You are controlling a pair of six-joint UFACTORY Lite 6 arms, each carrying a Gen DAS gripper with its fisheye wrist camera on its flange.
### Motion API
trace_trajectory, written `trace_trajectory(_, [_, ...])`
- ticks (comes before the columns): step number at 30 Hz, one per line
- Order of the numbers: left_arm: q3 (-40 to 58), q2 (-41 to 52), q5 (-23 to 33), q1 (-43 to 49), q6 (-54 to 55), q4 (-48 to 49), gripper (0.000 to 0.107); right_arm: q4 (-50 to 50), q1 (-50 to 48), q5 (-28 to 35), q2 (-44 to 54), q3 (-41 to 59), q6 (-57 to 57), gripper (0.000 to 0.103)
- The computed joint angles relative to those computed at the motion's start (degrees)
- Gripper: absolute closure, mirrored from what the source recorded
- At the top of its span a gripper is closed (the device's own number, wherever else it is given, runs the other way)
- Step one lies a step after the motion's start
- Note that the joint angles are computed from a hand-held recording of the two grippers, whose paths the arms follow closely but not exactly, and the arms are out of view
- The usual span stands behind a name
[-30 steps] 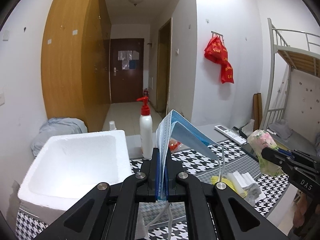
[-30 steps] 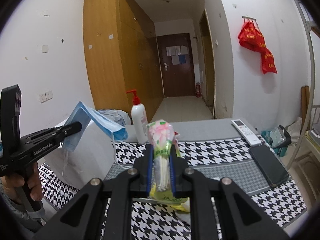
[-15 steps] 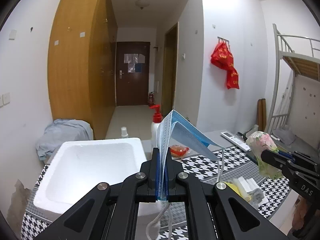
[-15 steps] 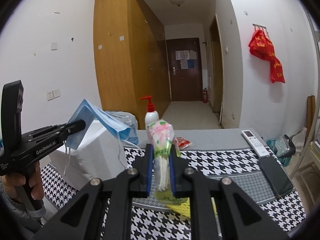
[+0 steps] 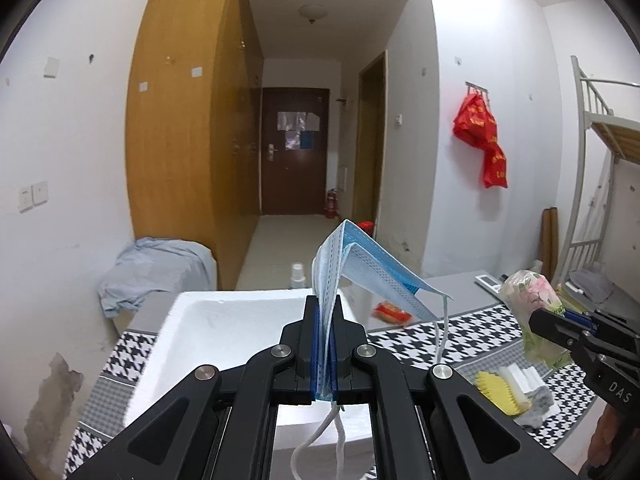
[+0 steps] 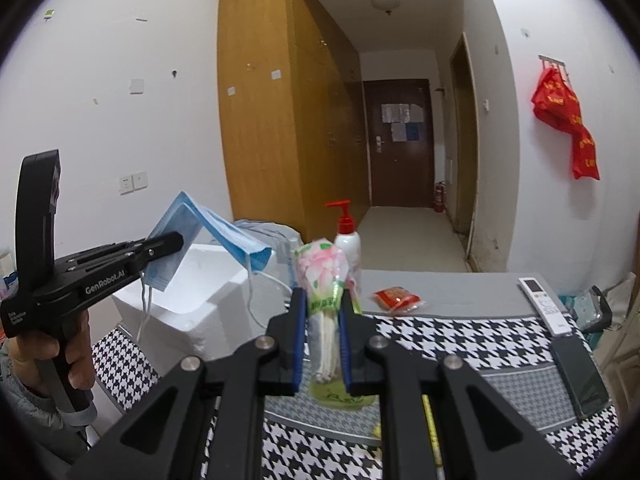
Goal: Organize soft objects
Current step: 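Carry the mask into the white foam box and open the left gripper while the right gripper holds the packet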
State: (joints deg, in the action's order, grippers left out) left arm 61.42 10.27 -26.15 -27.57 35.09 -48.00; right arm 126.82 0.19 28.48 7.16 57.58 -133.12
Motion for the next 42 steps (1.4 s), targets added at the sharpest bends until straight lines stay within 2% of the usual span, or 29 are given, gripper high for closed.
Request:
trace_trajectory(15, [-3.04,-2.82,0.62,6.06,-3.4,3.48,0.103,-1.35,5.41,0.02,5.28,6.43,3.25,0.085])
trace_trajectory(17, [-2.5,-2.1,1.26,6.38,-2.63,3.39,0.103,-0.96,6.18,-0.48,6.06,7.24,2.93,0.085])
trace_trajectory(25, [0.11,1.84,5.36,10.46,-12.04,12.28,0.103,1.33,7.62,-2.79,6.43,7.67,1.67,0.085])
trace_trajectory(30, [2.75,5.0,6.94,11.72,-13.07,13.11,0.103,2.33,8.82,-4.74,7.43,9.13,1.22,0.085])
trace_trajectory(33, [4.64,6.96,8.16,12.33,-10.58,10.34,0.102,2.61,9.7,-5.7,8.23,9.97,0.89,0.085])
trace_trajectory(35, [5.88,8.06,9.47,13.0,-10.25,9.91,0.092,2.41,10.0,-6.19,8.78,10.55,1.05,0.085])
trace_trajectory(36, [6.38,8.45,10.0,13.23,-10.22,9.94,0.073,2.2,9.94,-6.27,8.93,10.65,1.17,0.085])
trace_trajectory(37, [6.37,8.52,10.05,13.4,-11.16,10.65,0.048,2.26,9.99,-6.48,9.05,10.82,1.15,0.085])
trace_trajectory(39, [5.3,7.88,8.84,13.91,-15.84,14.47,0.024,2.05,10.18,-6.93,9.33,11.33,1.39,0.085])
trace_trajectory(42, [3.4,6.32,5.96,13.69,-16.14,12.94,0.011,2.3,10.33,-7.24,9.33,11.38,1.25,0.085])
